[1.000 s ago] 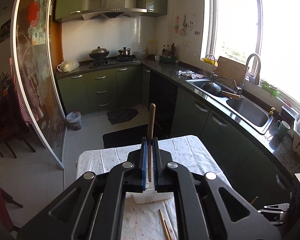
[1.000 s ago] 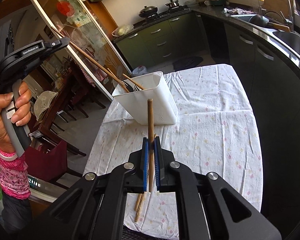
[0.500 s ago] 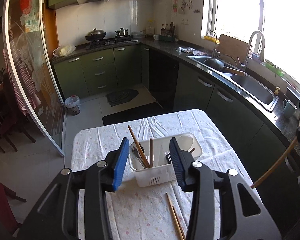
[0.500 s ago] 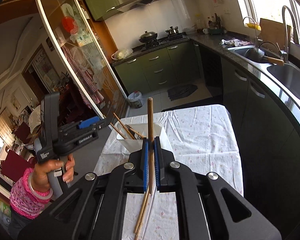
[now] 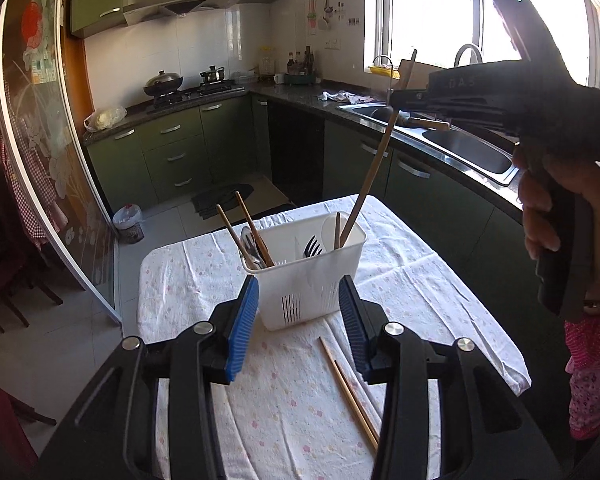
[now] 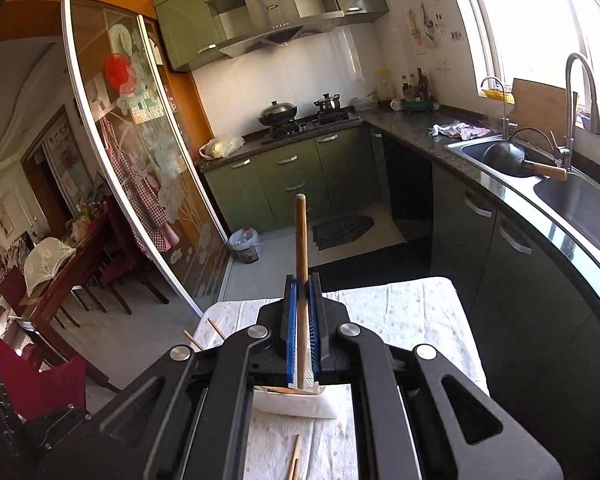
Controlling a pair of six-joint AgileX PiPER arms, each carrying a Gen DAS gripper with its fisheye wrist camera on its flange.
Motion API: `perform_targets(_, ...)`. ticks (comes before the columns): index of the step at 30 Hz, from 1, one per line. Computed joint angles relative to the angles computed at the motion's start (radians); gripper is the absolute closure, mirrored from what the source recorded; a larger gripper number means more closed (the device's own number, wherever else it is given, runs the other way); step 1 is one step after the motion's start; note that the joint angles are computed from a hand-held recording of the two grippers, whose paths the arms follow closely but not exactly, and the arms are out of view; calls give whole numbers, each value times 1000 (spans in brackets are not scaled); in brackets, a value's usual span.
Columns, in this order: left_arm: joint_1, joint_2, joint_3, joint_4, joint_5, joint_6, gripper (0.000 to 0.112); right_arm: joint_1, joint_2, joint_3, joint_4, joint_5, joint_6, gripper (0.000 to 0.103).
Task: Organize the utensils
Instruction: 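Lower both chopsticks upright into the white basket and open both grippers, then grasp a wooden chopstick with the right gripper while the left grasps the last chopstick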
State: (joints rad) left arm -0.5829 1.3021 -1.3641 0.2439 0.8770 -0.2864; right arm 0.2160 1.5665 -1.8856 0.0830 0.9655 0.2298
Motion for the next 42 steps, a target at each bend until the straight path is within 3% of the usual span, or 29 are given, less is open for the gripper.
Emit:
perform_targets(7, 26, 46, 36, -77, 18, 39, 72, 46, 55, 85, -44, -33, -4, 95)
perform_targets(9, 36, 71, 42, -112, 28, 61, 72, 44, 50, 111, -35, -40, -23, 85)
perform_targets(10, 32, 89, 34, -118, 36, 56, 72, 39, 35, 136, -25, -54, -29, 81)
perform_targets(19, -9, 272, 82, -142, 36, 6, 72, -72, -268, 482, 186, -133, -190, 80)
perform_targets(22, 6, 369, 49, -183, 59, -1, 72, -138, -350, 566, 290, -106, -294, 75)
perform_targets(28, 47, 529, -65, -214, 93, -97, 72, -227, -438, 677, 384, -46, -419, 75)
perform_targets(35, 31, 623, -171, -161, 110, -193, 73, -276, -459, 756, 437, -17, -495, 75)
perform_targets(42, 1, 704, -262, -141, 182, -226, 80, -329, -448, 777, 501, 18, -563, 75)
